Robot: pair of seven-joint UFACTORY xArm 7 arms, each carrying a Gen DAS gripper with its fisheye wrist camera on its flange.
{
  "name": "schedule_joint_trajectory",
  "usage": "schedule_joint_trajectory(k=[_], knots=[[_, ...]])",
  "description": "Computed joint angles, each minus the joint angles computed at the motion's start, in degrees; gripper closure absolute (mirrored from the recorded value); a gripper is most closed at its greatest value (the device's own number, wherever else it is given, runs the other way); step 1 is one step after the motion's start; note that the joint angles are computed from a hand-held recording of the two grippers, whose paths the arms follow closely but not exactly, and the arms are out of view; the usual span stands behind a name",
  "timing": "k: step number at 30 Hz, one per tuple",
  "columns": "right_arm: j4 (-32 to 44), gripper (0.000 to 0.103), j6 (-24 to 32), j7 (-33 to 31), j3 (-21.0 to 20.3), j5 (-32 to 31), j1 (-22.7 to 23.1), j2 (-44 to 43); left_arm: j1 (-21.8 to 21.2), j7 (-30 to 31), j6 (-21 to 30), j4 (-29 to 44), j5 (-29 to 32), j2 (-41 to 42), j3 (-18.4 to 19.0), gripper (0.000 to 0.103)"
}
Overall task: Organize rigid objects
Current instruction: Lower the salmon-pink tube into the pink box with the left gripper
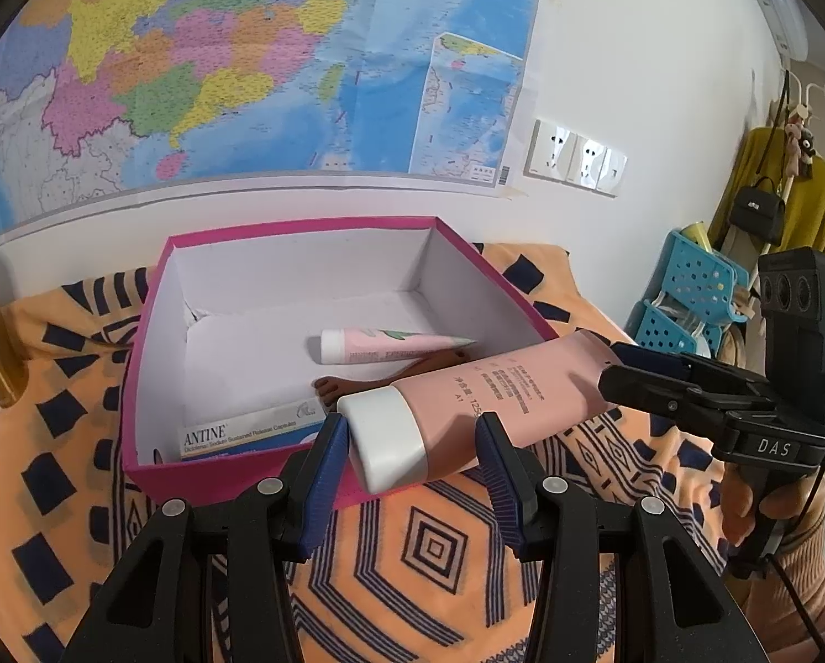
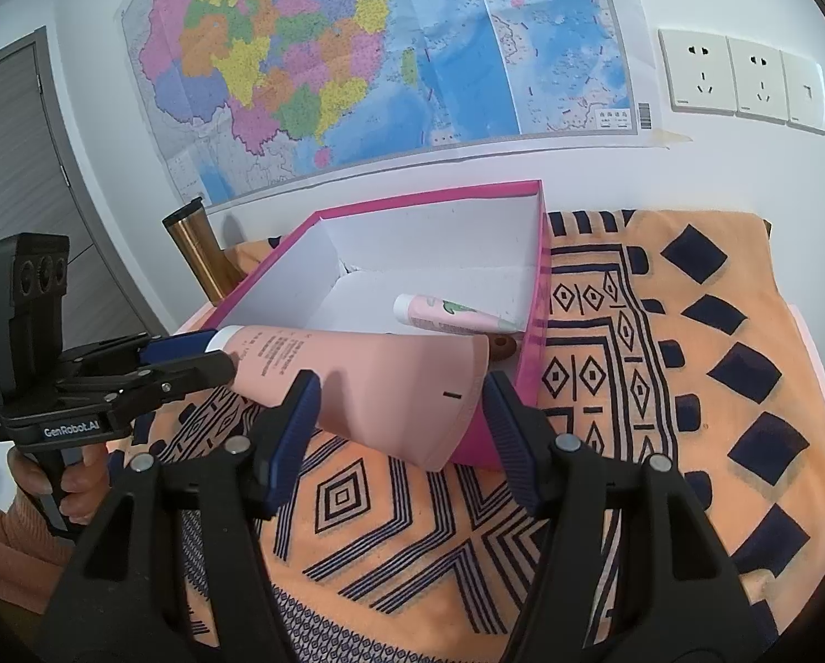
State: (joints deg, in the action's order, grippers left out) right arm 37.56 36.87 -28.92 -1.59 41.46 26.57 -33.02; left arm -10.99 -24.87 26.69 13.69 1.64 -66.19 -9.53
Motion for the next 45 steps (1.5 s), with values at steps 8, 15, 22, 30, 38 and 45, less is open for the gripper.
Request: schedule_joint_trajectory(k=[8, 15, 22, 30, 38, 45], knots=[[0.6, 0.040, -0.1, -0.2, 0.0, 0.1, 0.0, 0.7, 0.1, -0.2, -0.2, 0.1, 0.2, 0.3, -0.1, 0.056], [0.6, 0.040, 0.0, -0.2, 0.0, 0.1, -0.1, 0.7, 0.4, 0.0, -0.5, 0.5, 0.4, 1.0, 0.0, 0.056], [1.9, 0.040, 0.1, -0.9, -0.1, 0.4, -0.5, 2.3, 0.7, 0.2, -1.7, 1.0, 0.3, 2.5, 0.3, 0.056], [2.3, 0.040, 0.3, -1.5, 0.0, 0.8, -1.0, 2.9, 0.8, 0.4, -2.2, 1.1, 0.0, 3.3, 0.7, 0.056], [3.5, 0.040, 0.2, -2.1, 0.1, 1.2, -1.4, 4.8, 1.0, 0.3, -2.6, 1.3, -0.2, 4.2, 0.7, 0.056], [3.7, 0.040, 0.3, -2.3, 0.5, 1.5, -1.8, 5.1, 1.3, 0.1, -2.9, 1.7, -0.1, 5.0, 0.5, 0.056]])
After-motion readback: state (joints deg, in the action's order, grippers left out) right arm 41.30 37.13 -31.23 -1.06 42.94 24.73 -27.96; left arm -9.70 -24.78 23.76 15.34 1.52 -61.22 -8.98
